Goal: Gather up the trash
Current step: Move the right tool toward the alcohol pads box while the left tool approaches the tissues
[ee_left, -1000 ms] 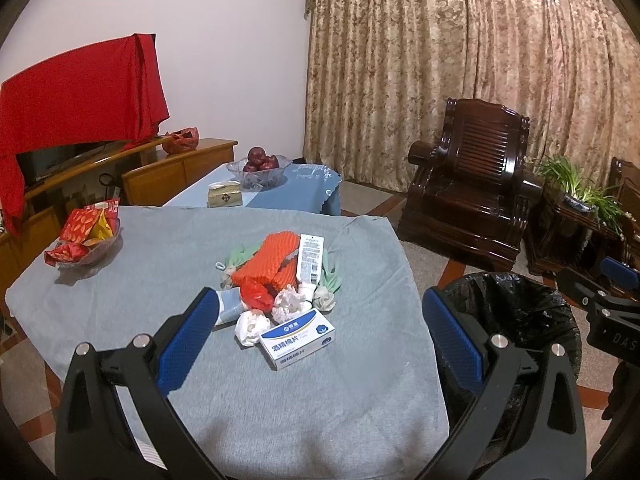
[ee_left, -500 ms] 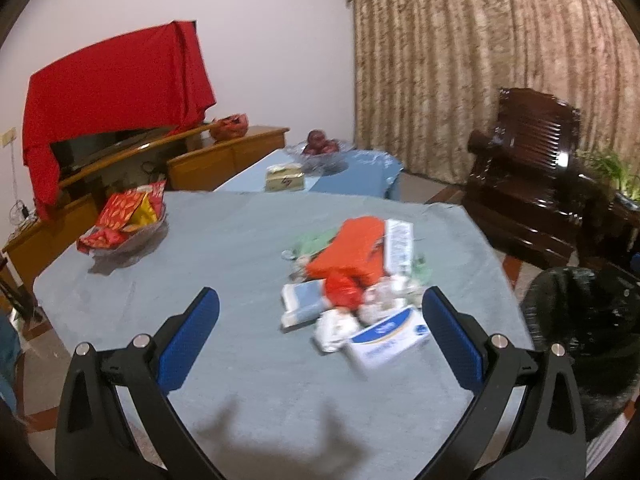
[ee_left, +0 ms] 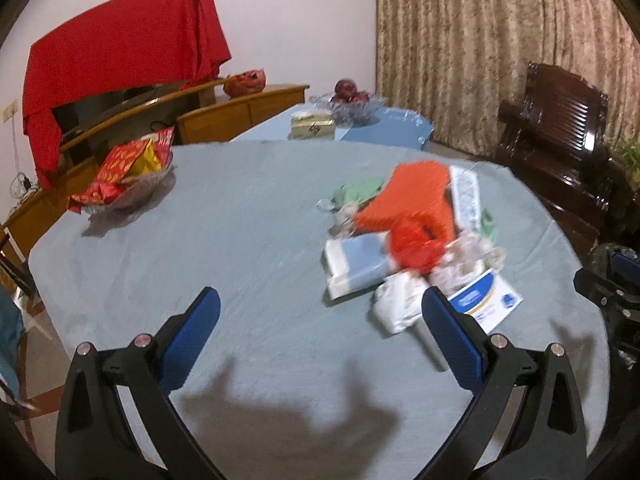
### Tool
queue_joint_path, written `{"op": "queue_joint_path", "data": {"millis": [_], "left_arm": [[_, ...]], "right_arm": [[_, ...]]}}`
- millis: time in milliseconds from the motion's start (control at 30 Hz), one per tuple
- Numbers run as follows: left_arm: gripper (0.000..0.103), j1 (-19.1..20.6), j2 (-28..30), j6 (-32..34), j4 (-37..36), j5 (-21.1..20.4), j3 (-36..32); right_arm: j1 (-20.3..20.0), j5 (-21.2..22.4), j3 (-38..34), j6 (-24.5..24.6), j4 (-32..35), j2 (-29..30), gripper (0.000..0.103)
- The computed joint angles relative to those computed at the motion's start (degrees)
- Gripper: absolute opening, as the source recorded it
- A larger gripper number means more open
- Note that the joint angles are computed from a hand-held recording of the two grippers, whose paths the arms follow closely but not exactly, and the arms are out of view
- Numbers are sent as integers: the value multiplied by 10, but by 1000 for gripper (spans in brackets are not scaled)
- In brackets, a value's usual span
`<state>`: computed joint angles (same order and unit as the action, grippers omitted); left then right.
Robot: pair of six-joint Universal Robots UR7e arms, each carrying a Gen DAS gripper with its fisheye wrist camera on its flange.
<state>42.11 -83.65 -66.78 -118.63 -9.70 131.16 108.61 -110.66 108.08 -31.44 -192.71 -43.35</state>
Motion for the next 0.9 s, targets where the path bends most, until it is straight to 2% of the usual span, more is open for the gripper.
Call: {"op": "queue_joint_path", "data": {"millis": [100, 267, 400, 567, 900], "left_arm": [[98, 15, -13, -26, 37, -3, -2], [98, 35, -24, -1, 22, -8, 7], [98, 48, -28, 44, -32, -15, 18], [98, 55, -24, 61, -63, -20, 25], [98, 62, -4, 94, -118, -34, 27]], "right_arm": [[5, 2, -10, 6, 13, 23, 94], [17, -9, -11, 9, 16, 55, 94], [25, -20, -16, 6, 27, 72, 94], [29, -50, -33, 4, 37, 96, 94], [19, -101, -27, -9, 29, 79, 96]]}}
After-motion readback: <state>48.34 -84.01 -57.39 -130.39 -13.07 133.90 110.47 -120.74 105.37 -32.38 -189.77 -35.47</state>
